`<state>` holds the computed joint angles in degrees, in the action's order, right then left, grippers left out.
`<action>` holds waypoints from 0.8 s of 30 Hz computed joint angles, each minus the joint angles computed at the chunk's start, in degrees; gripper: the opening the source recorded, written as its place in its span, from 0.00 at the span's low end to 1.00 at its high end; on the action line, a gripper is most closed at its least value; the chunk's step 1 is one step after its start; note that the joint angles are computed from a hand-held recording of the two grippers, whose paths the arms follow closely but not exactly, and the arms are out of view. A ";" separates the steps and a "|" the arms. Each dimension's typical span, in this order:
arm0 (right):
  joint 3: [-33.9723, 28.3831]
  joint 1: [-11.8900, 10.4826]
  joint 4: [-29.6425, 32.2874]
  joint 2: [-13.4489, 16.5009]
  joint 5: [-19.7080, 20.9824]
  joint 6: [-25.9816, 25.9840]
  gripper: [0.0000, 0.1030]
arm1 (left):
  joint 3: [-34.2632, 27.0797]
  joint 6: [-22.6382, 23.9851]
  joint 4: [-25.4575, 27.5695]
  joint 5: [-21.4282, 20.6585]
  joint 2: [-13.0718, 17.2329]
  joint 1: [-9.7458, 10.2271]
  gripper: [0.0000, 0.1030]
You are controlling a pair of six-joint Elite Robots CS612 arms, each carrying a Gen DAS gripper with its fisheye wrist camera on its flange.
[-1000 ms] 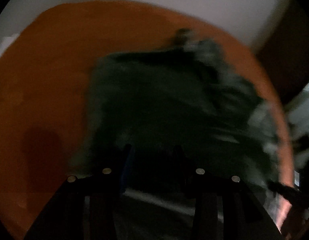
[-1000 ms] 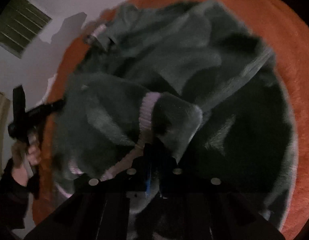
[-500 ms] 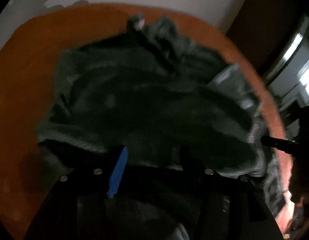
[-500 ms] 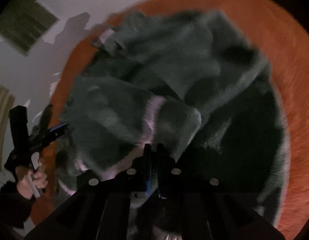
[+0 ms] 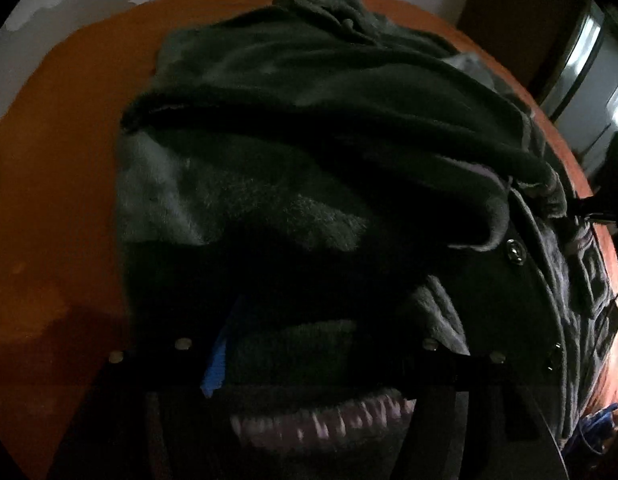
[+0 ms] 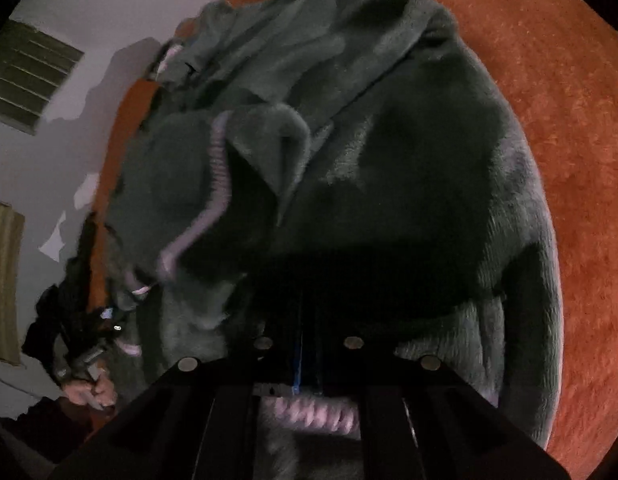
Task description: Fold clothes
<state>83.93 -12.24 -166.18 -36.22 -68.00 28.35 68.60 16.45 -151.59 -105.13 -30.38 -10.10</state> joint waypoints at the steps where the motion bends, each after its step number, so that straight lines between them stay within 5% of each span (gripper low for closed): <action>1: 1.49 0.31 -1.29 -1.24 -1.06 -2.26 0.04 | 0.81 -0.12 -0.03 -0.74 -0.72 0.22 0.62; 4: 6.73 1.50 -6.05 -4.68 -5.37 -7.53 0.04 | 4.36 -0.72 -0.46 -2.02 -3.04 1.18 0.64; 7: 11.70 2.13 -9.17 -6.74 -7.94 -6.92 0.04 | 8.75 -1.66 -0.34 -1.70 -4.74 2.48 0.64; 11: 13.00 2.26 -6.53 -5.26 -11.22 -5.00 0.03 | 13.45 0.74 -4.53 -2.67 -5.79 3.89 0.64; 14: 13.99 1.54 -7.90 -5.90 -8.92 -1.32 0.02 | 13.30 3.21 -1.30 -0.77 -7.00 3.44 0.64; 19: 19.62 3.05 -9.06 -10.47 -16.38 -5.59 0.07 | 16.40 6.64 3.98 1.50 -9.58 4.69 0.64; 21: 21.30 2.75 -5.99 -10.43 -15.73 -3.23 0.07 | 17.42 6.21 6.92 2.78 -9.82 5.35 0.64; 24: 22.71 2.07 -9.33 -10.84 -13.41 0.08 0.07 | 18.25 5.19 7.25 2.60 -10.50 6.04 0.64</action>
